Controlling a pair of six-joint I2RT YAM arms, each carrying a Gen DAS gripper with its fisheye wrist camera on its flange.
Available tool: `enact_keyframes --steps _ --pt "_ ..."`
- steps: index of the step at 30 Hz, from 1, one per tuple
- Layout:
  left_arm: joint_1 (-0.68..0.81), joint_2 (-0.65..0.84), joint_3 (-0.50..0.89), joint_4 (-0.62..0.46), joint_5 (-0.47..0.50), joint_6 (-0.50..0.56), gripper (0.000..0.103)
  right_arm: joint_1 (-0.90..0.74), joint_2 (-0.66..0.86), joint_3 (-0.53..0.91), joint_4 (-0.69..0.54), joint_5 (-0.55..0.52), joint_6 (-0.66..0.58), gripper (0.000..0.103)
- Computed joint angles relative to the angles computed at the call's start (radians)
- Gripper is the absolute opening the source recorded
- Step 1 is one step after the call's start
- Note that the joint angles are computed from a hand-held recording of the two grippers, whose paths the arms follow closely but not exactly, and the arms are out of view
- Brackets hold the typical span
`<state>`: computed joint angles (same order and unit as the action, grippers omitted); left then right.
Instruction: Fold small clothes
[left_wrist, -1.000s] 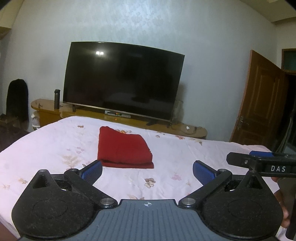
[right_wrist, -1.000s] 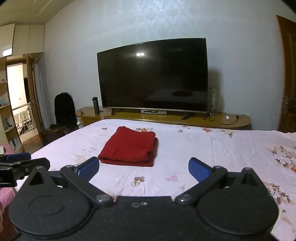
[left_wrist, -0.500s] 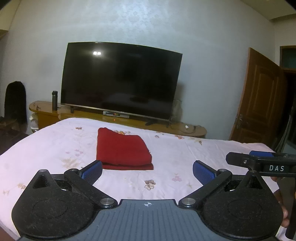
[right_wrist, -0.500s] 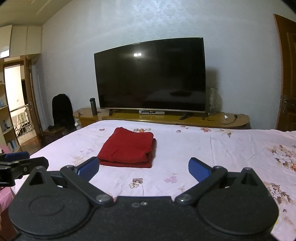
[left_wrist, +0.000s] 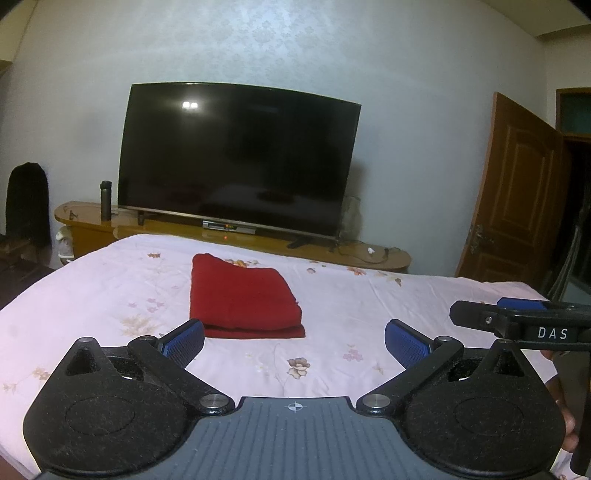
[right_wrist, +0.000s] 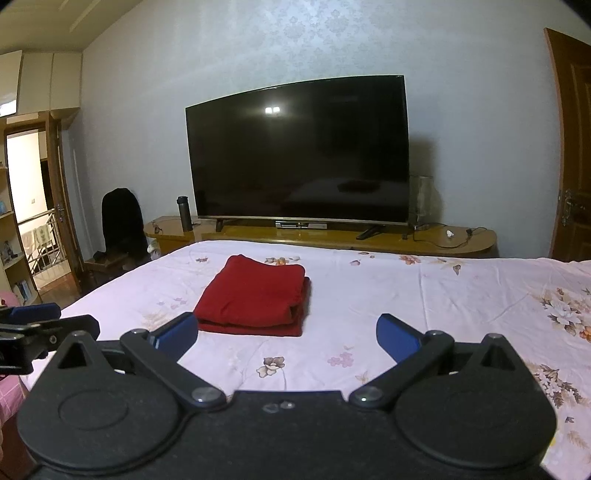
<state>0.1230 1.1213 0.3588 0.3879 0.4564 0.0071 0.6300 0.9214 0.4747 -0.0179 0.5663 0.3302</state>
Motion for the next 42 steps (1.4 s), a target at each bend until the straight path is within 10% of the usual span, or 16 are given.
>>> enact_keyframes --steps 42 --pt "-0.02 0.043 0.015 0.029 -0.029 0.0 0.103 -0.021 -0.026 -0.026 0.01 -0.031 -0.017 0.102"
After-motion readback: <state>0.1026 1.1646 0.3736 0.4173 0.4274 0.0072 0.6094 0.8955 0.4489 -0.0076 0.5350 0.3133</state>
